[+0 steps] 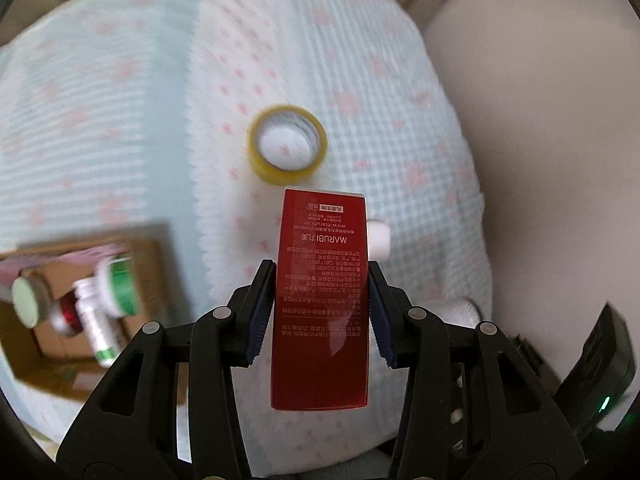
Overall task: Organize rigid objects
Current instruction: 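Carry red box and white-black jar into the cardboard box, open both tools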
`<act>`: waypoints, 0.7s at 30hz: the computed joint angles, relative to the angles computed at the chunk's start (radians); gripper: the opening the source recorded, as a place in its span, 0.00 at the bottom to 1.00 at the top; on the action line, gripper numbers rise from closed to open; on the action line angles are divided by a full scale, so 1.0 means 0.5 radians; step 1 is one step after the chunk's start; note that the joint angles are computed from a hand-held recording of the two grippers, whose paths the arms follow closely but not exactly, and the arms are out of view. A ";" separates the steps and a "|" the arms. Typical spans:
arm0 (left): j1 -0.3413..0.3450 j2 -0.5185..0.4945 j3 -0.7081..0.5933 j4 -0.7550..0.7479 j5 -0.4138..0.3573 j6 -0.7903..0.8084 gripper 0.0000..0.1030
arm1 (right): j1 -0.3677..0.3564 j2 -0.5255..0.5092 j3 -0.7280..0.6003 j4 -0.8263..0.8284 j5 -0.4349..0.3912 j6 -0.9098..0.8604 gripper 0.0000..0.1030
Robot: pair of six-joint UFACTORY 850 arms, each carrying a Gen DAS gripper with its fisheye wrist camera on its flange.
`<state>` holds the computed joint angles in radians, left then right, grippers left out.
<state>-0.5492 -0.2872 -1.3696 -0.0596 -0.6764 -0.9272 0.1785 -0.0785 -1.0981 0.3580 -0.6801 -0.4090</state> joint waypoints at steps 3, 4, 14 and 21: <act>-0.020 0.234 0.161 0.181 0.025 -0.244 0.39 | 0.045 0.044 -0.085 0.052 -0.078 -0.100 0.48; -0.029 0.321 0.223 0.254 0.027 -0.345 0.39 | 0.062 0.054 -0.112 0.075 -0.100 -0.142 0.48; -0.064 1.059 0.750 0.718 -0.170 -1.028 0.39 | 0.331 0.098 -0.267 0.367 -0.275 -0.336 0.48; 0.114 1.574 1.151 0.631 -0.281 -0.893 0.39 | 0.603 0.085 -0.264 0.423 -0.253 -0.133 0.48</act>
